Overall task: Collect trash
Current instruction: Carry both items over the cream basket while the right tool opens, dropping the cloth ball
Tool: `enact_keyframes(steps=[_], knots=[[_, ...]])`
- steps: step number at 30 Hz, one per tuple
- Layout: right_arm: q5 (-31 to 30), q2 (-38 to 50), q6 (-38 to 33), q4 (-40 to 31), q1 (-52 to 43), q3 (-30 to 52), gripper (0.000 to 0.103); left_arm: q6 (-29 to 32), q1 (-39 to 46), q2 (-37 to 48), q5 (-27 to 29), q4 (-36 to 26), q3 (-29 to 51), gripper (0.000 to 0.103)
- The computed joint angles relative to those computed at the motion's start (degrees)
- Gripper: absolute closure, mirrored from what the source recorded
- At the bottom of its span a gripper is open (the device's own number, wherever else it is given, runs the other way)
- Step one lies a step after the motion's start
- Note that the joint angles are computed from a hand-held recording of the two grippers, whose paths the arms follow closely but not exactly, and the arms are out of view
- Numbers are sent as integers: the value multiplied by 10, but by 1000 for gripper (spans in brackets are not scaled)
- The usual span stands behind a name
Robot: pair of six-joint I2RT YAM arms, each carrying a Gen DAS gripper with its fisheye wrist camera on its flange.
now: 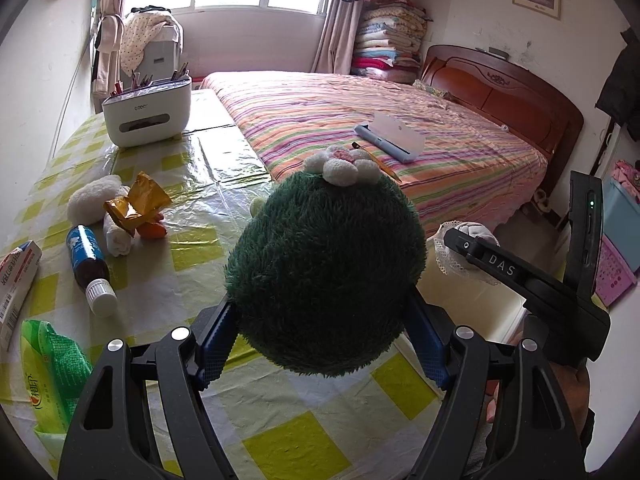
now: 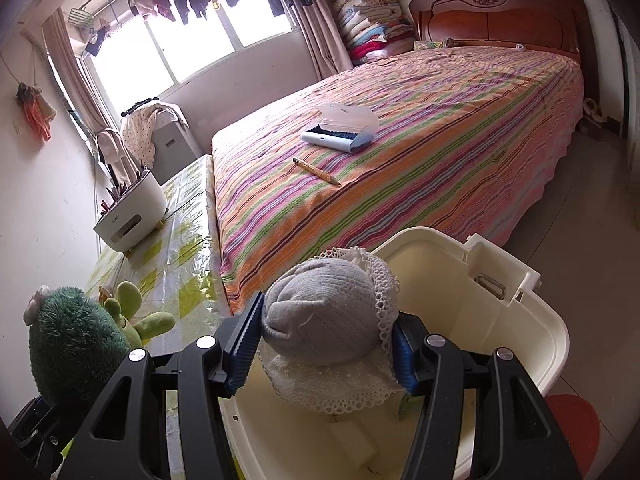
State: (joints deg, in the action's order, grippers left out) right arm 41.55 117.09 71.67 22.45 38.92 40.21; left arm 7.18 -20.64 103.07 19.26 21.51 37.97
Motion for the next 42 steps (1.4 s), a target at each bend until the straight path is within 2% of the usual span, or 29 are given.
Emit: enact_keyframes(steps=[7,14,16,25,34,42], knots=[[-1,-4,25,-12,-8,-9,47,-4,-22,8,-9,11,-4,29],[14,-17,57,-2,-9,-32,32,-18,-42,29,-18,10,10,29],[21,-23,68,22,-8,-51,31,-23,-50,36,-20,12,15,29],[98,-53,132,76,16,-111,31,-33,-91,70,-34,14,38,29],[175,-75,195,92,43,-150,31,-41,-116,95,-35,-6,70,29],[215,-84,237,96,58,-169,28,-37,-136,109,-37,-22,88,29]])
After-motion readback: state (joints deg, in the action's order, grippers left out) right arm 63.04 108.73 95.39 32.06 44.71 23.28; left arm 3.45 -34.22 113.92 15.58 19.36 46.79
